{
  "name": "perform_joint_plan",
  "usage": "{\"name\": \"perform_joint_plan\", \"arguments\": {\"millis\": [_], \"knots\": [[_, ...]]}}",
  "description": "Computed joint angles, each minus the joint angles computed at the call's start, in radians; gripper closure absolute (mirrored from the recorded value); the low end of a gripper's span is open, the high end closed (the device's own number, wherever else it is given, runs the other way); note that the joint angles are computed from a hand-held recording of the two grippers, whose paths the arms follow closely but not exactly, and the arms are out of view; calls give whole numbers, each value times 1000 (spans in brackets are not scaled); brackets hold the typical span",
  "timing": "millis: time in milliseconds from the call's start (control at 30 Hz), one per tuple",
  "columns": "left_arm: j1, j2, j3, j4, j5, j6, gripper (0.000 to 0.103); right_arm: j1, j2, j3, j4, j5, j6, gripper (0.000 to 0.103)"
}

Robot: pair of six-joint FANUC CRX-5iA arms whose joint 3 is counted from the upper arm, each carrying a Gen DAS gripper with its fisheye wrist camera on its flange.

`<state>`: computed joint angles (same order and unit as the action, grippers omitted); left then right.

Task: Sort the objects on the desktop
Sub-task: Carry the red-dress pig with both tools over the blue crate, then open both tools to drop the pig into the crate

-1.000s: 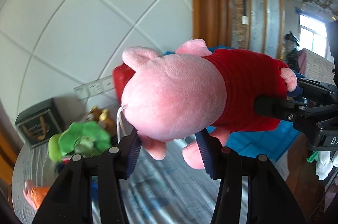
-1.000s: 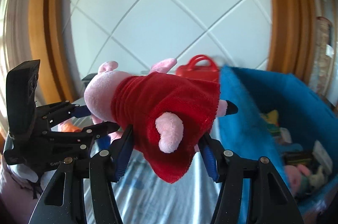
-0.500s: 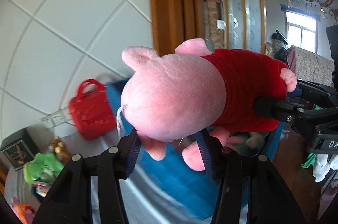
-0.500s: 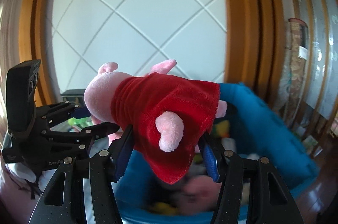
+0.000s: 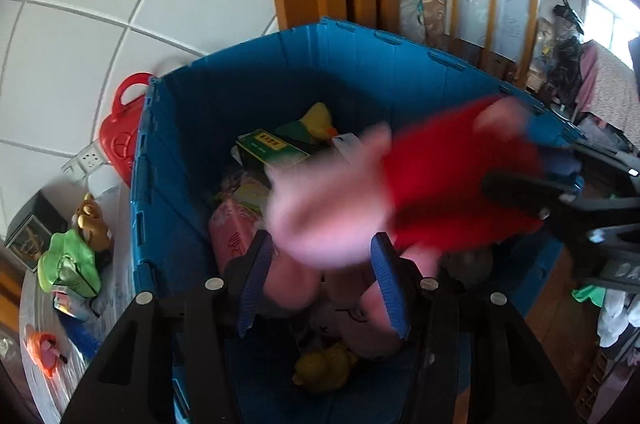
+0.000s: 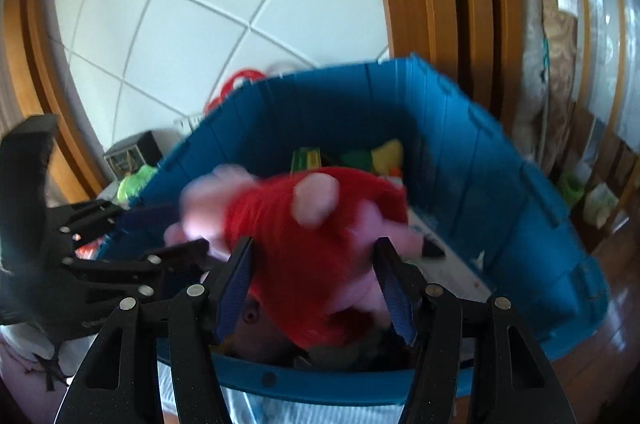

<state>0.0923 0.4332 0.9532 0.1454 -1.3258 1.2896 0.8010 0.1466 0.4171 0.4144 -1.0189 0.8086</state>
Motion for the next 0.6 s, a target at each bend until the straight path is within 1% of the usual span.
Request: {"name": "perform_joint_plan", "arguments": {"millis": [33,100,167,200,233,267,400,433,500,567,600], "knots": [[-9,-10,-6,-18,8,9,52,-9,-1,-6,-10,-2,3,43],[-14,-52,-64,-37,50,6,52,-11,1,-13,-5,-4,-4,42],[1,-86,-123,-28,97,-6,48,-10,8,-3,-6,-12,1,37],[9,-97,-141,-17,112,-8,43,-8,14,3,1,-16,7,33],[18,-114,-169,-3,134,-8,39,-9,26,19,8,-27,16,22],[28,-134,-197,11,156,-8,38,1,31,18,34,-36,8,12],[63,-203,-289,69,237,-31,22,26,25,-20,122,-21,-37,6],[69,-220,-311,79,260,-39,21,33,20,-31,145,-17,-61,2],[83,-265,-368,88,316,-49,20,49,12,-51,203,-20,-107,2],[98,-313,-425,90,368,-56,13,76,5,-68,272,-40,-164,1],[109,-333,-453,110,392,-72,6,91,1,-74,298,-48,-187,1]]}}
